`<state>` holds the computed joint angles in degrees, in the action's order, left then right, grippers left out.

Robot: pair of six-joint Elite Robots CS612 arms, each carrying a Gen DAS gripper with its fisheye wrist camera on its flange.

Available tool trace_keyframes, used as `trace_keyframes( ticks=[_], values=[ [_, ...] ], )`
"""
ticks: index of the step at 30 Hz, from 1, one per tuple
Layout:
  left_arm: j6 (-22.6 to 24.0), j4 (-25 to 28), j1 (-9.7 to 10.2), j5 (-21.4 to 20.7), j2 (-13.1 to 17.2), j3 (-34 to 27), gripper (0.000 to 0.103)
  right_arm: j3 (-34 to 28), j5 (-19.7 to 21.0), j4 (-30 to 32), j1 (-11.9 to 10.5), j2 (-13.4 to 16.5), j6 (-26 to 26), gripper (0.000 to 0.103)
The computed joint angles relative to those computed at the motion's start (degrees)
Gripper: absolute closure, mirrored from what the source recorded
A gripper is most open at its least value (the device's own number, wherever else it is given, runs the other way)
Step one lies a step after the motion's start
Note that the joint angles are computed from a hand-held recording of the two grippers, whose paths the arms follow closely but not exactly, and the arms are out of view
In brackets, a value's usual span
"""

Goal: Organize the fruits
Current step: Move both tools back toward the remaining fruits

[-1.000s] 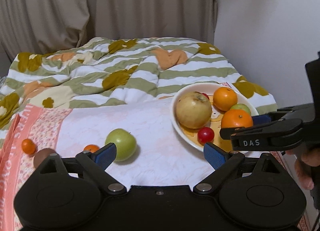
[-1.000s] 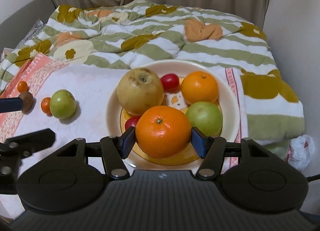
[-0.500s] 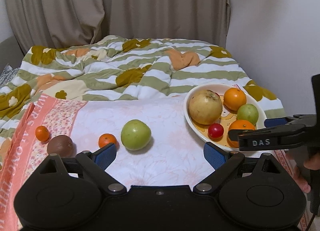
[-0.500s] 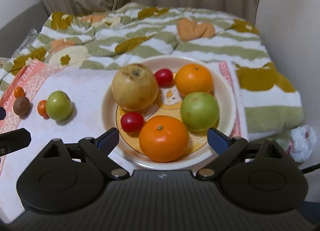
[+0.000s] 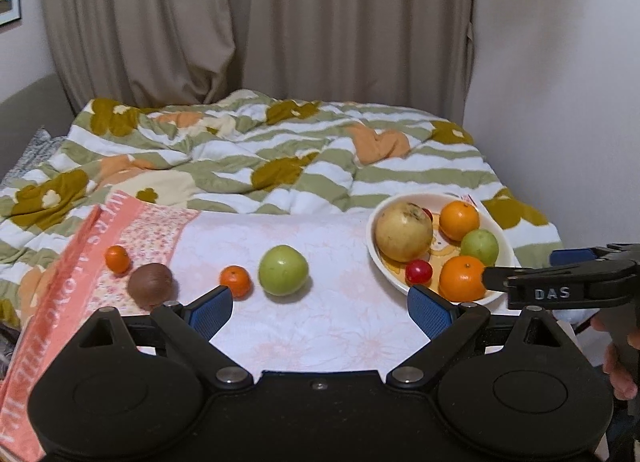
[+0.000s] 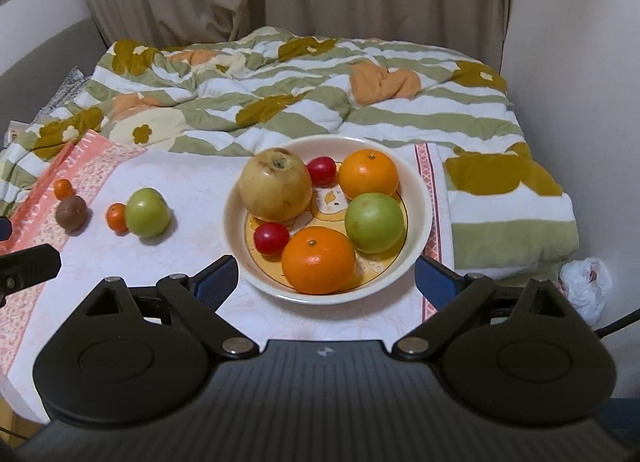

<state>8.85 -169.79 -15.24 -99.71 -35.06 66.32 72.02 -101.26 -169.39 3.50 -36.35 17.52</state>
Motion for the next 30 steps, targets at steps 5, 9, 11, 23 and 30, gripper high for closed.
trace_keyframes(
  ticks=[5,9,11,23,30],
  values=[
    [-3.1,-2.17,0.51,2.22,-1.59,2.3,0.005,2.08,-0.78,-2.01,0.56,-1.85,-1.96,0.0],
    [-2.75,-3.49,1.15,5.17,-2.92,4.18,0.005,3.27,0.13,-3.86,1.04,-2.94,-1.96,0.0],
    [-2.5,-4.2,1.6,6.32,-3.48,4.86,0.005,3.37,0.47,-4.05,1.46,-3.38,-1.78,0.0],
    [-0.61,-6.33,6.3,3.5,-1.42,0.65,0.002,-2.3,-4.13,-3.19,5.76,-1.49,2.08,0.0],
    [3.69,-1.0,9.6,-3.89,3.17,-8.24,0.002,-10.78,-9.89,3.67,8.75,2.67,6.81,0.0]
  ],
)
